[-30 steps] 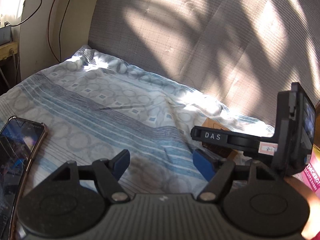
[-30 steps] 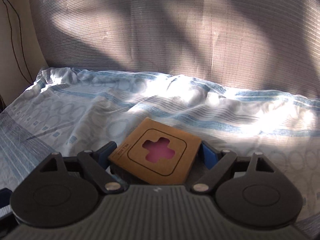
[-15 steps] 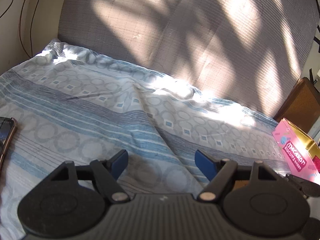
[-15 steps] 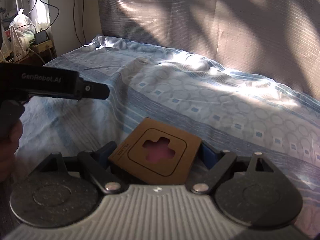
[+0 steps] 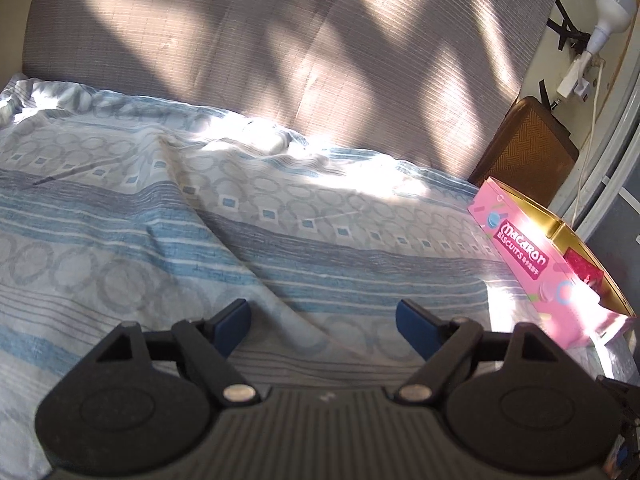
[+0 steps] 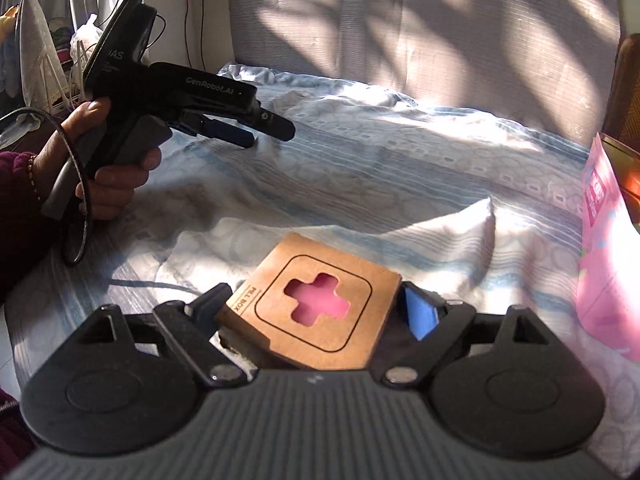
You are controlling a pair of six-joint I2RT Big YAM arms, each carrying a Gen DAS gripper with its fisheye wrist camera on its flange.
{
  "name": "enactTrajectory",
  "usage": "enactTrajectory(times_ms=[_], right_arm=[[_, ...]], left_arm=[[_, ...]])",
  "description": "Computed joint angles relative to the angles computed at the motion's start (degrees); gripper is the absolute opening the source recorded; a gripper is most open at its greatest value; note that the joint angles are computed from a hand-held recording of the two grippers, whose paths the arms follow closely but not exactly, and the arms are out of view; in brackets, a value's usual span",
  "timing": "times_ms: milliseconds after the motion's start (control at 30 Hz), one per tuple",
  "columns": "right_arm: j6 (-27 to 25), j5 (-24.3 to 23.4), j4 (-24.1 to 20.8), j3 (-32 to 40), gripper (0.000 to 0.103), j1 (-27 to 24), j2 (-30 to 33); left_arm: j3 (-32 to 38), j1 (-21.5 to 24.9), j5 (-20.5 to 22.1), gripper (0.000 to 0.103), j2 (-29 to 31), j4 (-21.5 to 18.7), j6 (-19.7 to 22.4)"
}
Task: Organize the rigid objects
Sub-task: 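Grasp the brown cardboard box with the left tool and lift it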
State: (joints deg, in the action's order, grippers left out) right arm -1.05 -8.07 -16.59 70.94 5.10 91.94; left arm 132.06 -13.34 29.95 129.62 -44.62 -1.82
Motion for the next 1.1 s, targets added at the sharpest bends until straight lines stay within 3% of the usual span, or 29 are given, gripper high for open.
enactTrajectory(times_ms=[200, 667, 967, 1100], right_arm=[[2.5, 0.9, 4.0, -3.0, 0.092, 0.2, -1.2], [3.2, 2.6, 5.4, -6.0, 0.09, 0.0, -3.6], [3.2, 9.0, 8.4, -10.9, 0.09, -1.8, -7.6], [5.3, 9.4, 9.4, -12.4, 0.09, -2.9, -9.2]], left_arm=[[0.2, 0.4, 0.9, 0.083, 0.3, 0.5, -1.4], [-0.4, 0.2, 0.5, 0.085, 0.0, 0.8, -0.6], [-0.6, 0.2, 0.8, 0.085, -0.2, 1.1, -1.1], [-1.4, 0.2, 1.7, 0.083, -0.6, 1.7, -1.4]])
